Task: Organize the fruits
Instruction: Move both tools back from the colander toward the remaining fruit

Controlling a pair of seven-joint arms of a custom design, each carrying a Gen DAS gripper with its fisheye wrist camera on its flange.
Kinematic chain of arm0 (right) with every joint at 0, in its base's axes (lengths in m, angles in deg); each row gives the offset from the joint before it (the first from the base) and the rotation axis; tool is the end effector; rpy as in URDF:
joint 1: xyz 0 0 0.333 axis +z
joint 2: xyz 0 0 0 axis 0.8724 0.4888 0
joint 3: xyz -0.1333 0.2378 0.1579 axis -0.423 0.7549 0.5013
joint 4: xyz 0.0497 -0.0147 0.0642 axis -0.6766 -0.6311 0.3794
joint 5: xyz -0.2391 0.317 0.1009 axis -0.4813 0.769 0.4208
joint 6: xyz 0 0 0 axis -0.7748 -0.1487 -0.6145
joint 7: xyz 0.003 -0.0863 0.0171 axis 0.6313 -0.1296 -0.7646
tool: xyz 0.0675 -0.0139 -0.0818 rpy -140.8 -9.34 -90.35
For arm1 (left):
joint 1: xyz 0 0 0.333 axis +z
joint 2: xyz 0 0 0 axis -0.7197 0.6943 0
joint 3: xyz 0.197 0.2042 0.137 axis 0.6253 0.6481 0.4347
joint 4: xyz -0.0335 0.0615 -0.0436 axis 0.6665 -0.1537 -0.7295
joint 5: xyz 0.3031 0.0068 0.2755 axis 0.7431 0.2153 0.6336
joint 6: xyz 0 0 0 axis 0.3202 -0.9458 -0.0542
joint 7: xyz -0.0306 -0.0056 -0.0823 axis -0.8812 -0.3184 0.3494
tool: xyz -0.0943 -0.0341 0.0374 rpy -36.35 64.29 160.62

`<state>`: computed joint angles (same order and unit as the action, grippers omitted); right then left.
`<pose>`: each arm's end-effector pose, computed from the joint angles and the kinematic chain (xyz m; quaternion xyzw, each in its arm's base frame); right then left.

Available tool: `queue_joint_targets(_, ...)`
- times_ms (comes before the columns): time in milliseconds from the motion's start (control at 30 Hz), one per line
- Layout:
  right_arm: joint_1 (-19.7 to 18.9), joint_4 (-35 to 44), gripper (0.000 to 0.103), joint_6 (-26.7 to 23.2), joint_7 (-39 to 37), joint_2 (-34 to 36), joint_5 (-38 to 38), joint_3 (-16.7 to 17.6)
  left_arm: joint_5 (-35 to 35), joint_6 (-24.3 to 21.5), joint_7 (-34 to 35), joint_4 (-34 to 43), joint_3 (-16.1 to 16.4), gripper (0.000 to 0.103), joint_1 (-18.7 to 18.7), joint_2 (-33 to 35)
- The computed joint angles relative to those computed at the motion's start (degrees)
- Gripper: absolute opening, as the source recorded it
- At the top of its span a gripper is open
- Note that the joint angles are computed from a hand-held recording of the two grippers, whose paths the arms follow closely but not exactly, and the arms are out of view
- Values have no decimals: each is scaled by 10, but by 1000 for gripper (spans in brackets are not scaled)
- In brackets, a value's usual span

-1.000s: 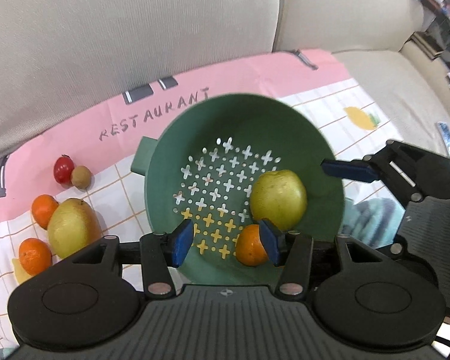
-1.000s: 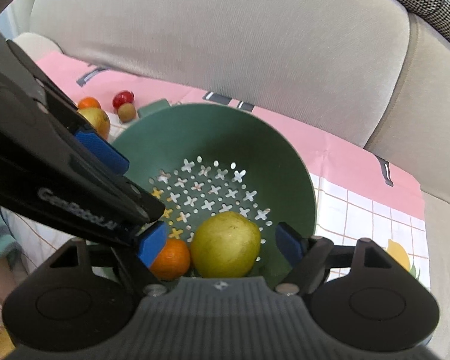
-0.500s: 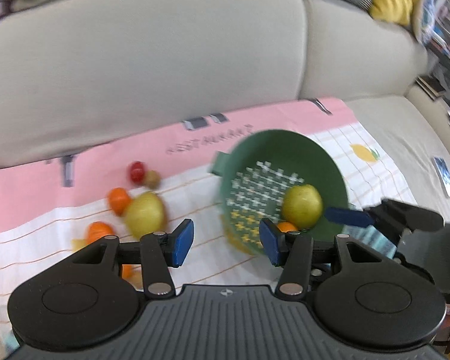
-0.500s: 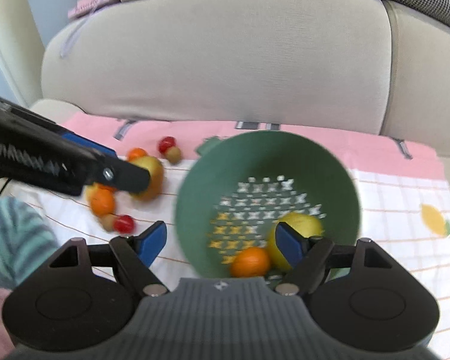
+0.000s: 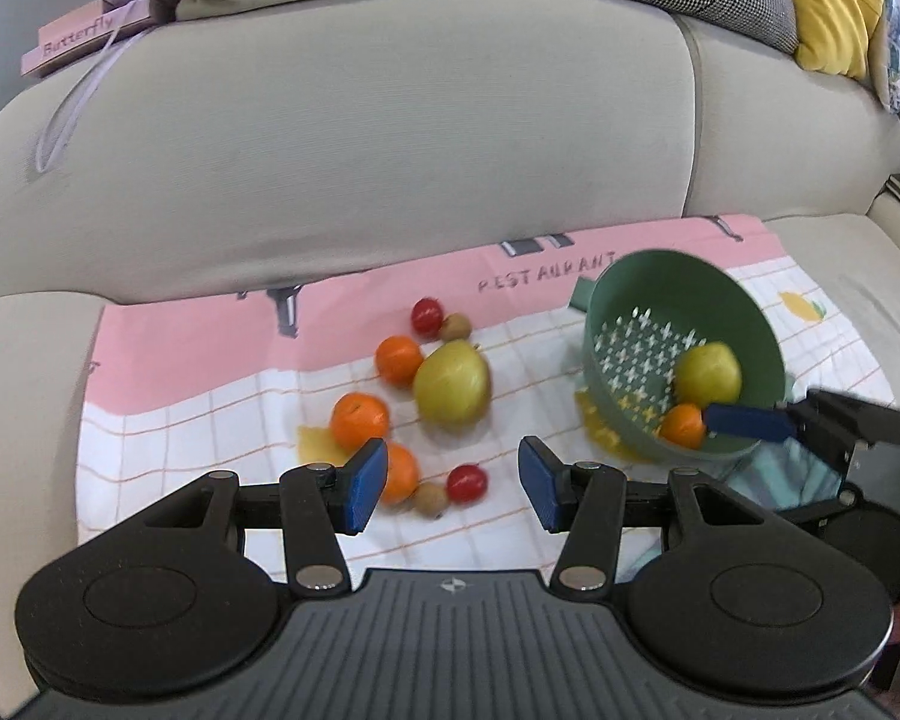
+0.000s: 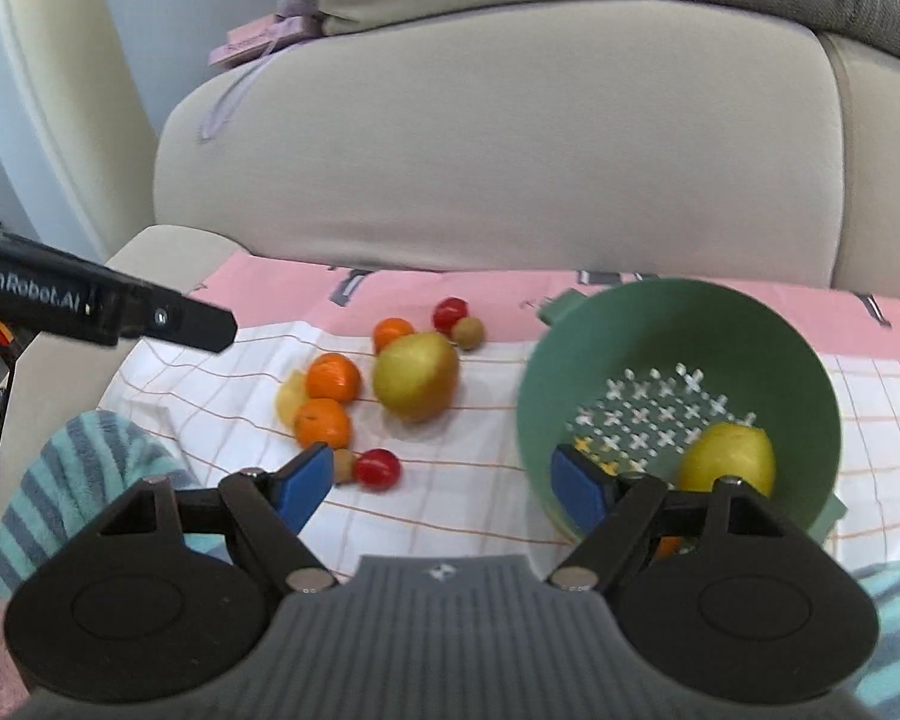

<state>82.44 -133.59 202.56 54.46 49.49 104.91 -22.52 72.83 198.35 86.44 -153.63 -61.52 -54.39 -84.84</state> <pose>0.5094 0.2115 0.5168 -0.7850 0.4753 -0.1155 0.3802 0.4878 -0.1453 0.5940 -0.6550 0.6949 -0.2184 0.2009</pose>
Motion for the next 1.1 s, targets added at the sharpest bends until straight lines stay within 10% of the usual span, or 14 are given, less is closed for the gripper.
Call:
queue_joint_targets(400,18,-2,52,23,-33,23,-63,20,-46,58,24,-95,31,50,-10,-41)
queue_joint_targets(1100,9,83,34,4,-95,132,-114,41,-120,4,69,-30,29,39,11,65)
